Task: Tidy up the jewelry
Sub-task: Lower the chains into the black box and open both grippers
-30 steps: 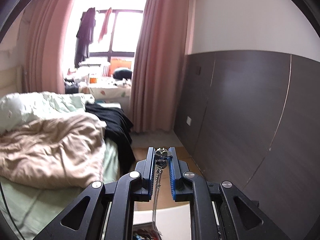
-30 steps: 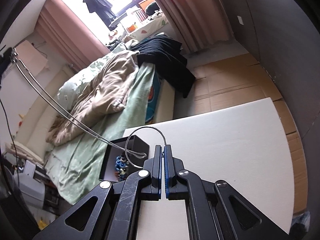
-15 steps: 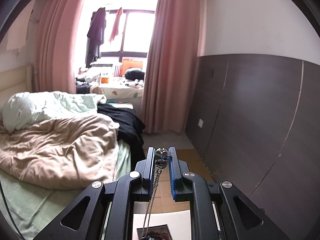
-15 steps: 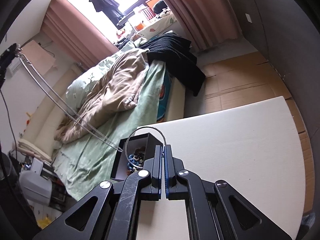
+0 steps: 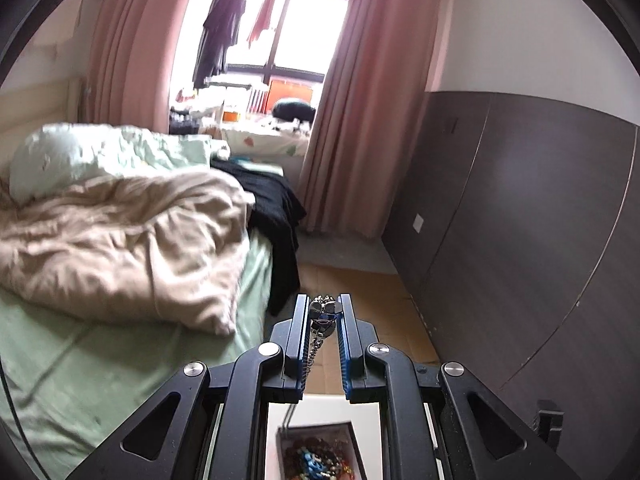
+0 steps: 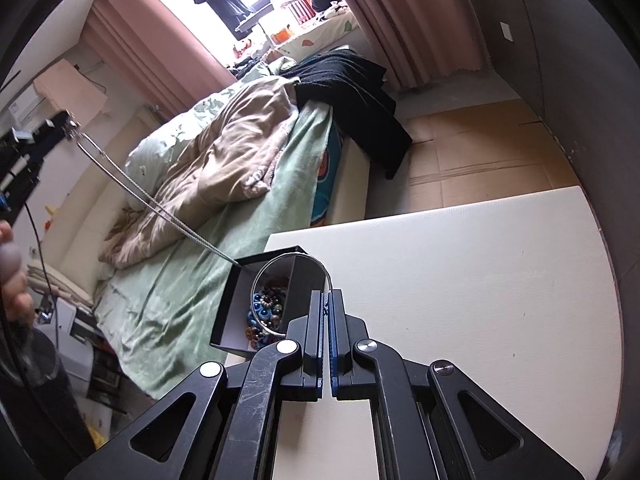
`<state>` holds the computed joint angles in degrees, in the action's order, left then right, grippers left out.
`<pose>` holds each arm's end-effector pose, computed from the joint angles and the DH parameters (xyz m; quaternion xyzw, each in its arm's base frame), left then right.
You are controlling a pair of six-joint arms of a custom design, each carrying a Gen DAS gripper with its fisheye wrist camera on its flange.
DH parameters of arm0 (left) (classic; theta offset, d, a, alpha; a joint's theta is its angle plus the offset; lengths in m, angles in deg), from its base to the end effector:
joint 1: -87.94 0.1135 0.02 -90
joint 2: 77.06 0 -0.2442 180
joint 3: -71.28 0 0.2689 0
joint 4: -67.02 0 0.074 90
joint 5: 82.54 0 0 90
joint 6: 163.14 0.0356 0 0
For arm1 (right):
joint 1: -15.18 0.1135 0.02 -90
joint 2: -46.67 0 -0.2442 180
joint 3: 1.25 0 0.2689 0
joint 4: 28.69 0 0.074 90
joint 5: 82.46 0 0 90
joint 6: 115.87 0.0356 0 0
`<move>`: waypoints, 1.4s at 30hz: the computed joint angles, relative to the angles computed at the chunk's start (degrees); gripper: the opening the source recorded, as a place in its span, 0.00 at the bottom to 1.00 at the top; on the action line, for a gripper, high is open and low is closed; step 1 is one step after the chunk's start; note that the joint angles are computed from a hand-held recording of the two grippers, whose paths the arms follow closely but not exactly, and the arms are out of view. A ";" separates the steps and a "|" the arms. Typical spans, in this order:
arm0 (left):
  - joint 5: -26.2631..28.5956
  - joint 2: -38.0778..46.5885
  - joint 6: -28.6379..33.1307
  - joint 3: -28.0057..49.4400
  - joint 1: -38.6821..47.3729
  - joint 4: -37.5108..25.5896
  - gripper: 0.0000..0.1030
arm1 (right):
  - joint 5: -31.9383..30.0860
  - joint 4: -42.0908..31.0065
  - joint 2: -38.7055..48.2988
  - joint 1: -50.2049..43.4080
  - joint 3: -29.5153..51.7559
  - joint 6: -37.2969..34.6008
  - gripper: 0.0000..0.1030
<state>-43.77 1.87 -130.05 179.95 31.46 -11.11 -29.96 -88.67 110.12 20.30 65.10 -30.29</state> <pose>0.1725 -0.2102 0.4146 -0.1567 0.8423 -0.0458 0.5136 0.2321 0.0426 0.2597 -0.1663 0.8974 0.3099 0.2664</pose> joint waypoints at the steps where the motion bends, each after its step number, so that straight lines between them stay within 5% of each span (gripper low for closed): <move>1: 1.49 -1.48 -0.09 -3.32 0.75 2.55 0.13 | 0.35 -0.03 -0.07 0.09 -0.08 -0.11 0.03; 12: 11.56 -8.72 -5.35 -26.62 4.28 18.08 0.13 | 0.80 -0.45 0.13 0.08 -0.13 -0.21 0.03; 20: 19.00 -7.17 -6.55 -33.81 6.60 24.61 0.13 | 1.89 2.47 0.73 3.13 -0.75 3.42 0.03; 26: 32.51 -10.41 -8.88 -41.11 13.53 31.29 0.16 | 3.34 5.72 1.79 6.92 -1.53 7.38 0.03; 28: 32.83 -10.74 -9.70 -41.17 13.98 30.33 0.28 | 4.09 6.90 2.02 8.45 -1.80 8.72 0.03; 30: 30.37 -12.20 -10.53 -41.08 13.11 28.33 0.78 | 4.43 8.65 2.71 10.21 -2.05 10.56 0.03; 31: 29.05 -13.77 -10.81 -41.66 12.71 28.32 0.85 | 4.65 9.33 2.96 10.98 -2.19 11.35 0.03; 42: 28.09 -20.35 -9.32 -42.46 13.73 25.28 0.88 | 8.11 17.65 6.52 19.84 -2.06 19.89 0.03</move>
<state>-15.68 -18.48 -139.37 137.49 45.18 14.17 -21.85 -71.02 116.65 40.13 63.04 -10.41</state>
